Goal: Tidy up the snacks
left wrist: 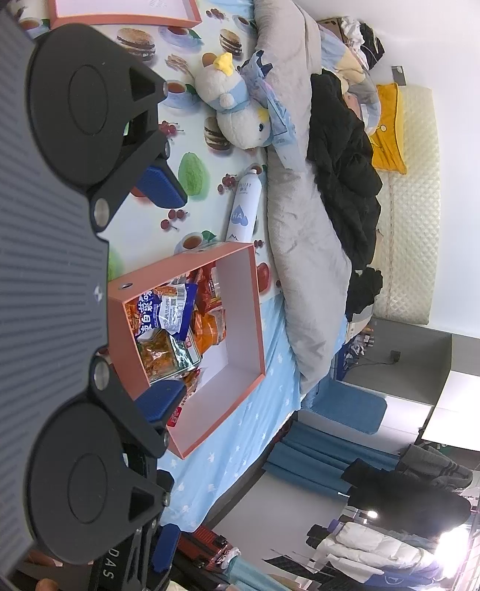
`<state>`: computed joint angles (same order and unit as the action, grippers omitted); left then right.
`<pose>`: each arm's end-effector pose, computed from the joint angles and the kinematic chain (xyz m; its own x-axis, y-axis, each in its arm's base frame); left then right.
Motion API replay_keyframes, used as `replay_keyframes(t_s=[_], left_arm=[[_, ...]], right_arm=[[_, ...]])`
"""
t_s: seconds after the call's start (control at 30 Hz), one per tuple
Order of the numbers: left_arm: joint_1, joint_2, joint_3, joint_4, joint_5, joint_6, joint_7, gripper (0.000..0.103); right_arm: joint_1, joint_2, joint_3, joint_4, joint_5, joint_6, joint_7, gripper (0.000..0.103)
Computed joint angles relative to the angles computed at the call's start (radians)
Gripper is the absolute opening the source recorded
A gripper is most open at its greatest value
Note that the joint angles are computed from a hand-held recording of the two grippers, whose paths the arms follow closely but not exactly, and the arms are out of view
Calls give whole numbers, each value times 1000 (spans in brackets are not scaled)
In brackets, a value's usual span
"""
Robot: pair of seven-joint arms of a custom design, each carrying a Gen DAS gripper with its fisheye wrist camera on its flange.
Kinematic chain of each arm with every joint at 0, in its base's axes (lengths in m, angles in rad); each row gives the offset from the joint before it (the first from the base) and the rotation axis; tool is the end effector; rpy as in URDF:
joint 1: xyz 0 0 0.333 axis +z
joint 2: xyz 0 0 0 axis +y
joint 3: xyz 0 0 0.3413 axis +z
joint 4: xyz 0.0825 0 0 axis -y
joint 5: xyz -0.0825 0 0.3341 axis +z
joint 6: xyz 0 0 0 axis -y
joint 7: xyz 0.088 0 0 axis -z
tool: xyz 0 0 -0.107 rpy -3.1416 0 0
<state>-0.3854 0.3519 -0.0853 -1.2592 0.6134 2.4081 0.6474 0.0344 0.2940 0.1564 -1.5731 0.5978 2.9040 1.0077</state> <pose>0.6049 -0.2883 0.6838 0.1088 -0.9840 0.1408 -0.5770 -0.1779 -0.7972 0.6519 0.0733 0.6288 0.2855 -0.9501 -0.1260 -0.4766 -0.0267 -0.8787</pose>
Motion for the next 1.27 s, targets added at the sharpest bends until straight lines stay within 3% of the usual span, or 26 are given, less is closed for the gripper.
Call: replay_keyframes(t_s=[1.27], left_arm=[[-4,13,-1,22,-28,-15,25,101]], right_arm=[[6,1,-6,-4,-33,-2,30,103]])
